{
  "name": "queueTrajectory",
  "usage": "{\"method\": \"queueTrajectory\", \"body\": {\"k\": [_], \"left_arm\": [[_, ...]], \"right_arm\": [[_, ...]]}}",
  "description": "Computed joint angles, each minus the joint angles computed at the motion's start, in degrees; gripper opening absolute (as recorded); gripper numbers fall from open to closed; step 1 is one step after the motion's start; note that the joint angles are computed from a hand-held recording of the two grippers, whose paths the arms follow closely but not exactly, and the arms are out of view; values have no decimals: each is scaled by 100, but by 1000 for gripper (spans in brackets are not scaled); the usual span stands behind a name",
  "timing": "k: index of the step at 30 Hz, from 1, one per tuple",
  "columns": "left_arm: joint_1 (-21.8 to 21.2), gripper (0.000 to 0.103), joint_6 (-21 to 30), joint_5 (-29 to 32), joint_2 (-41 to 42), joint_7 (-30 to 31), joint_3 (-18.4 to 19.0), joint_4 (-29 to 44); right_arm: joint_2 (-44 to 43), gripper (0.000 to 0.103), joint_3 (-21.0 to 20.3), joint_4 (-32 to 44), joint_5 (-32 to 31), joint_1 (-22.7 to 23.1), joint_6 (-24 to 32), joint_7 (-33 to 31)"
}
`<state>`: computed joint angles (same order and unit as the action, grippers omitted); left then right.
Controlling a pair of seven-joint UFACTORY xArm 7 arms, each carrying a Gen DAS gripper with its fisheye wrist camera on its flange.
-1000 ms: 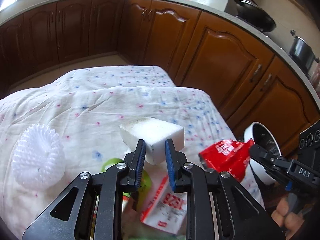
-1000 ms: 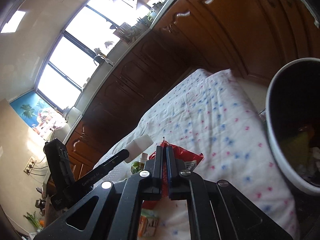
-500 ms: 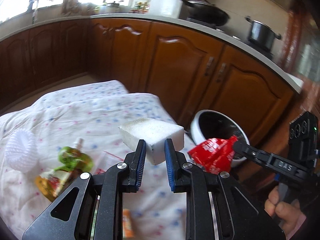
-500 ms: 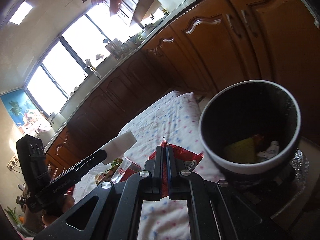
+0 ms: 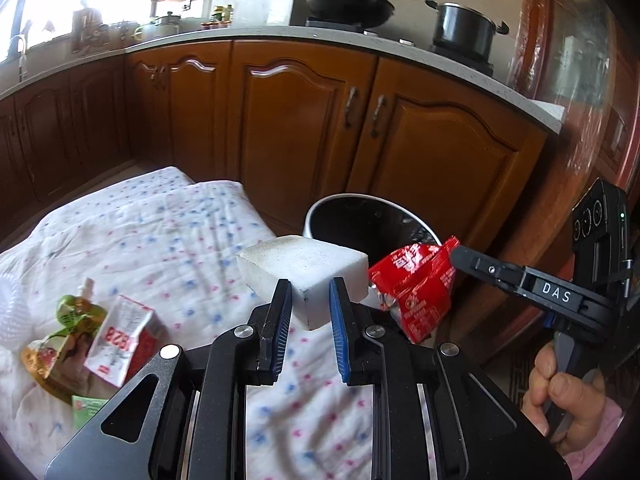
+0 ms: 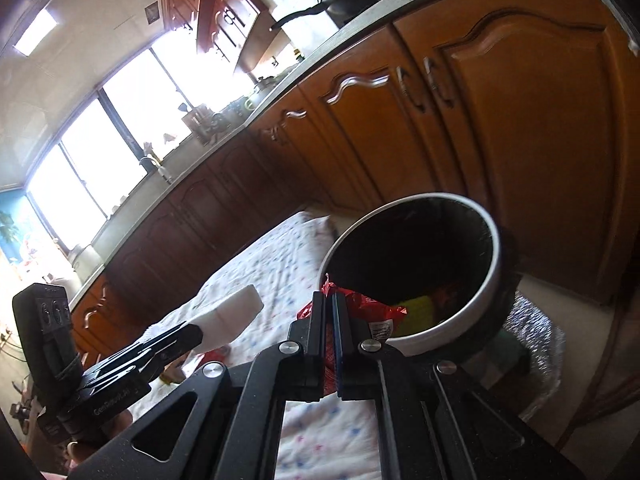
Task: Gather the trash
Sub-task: 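Carry the red wrapper and white sponge toward the black bin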
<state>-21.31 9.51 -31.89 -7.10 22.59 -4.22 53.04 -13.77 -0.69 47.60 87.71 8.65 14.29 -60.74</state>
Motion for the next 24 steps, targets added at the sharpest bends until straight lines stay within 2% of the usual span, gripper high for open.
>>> {"method": "queueTrajectory", "body": {"k": [8, 14, 24], "left_arm": [[102, 18, -44, 675, 437, -483, -299, 414], [187, 18, 8, 1235, 849, -827, -465, 847], [236, 18, 347, 2010, 1611, -1283, -627, 1783]], "right_arm": [[211, 3, 0, 200, -65, -77, -413, -264], [507, 3, -14, 464, -351, -121, -612, -248], [1056, 3, -4, 925, -1319, -322, -620, 357]]}}
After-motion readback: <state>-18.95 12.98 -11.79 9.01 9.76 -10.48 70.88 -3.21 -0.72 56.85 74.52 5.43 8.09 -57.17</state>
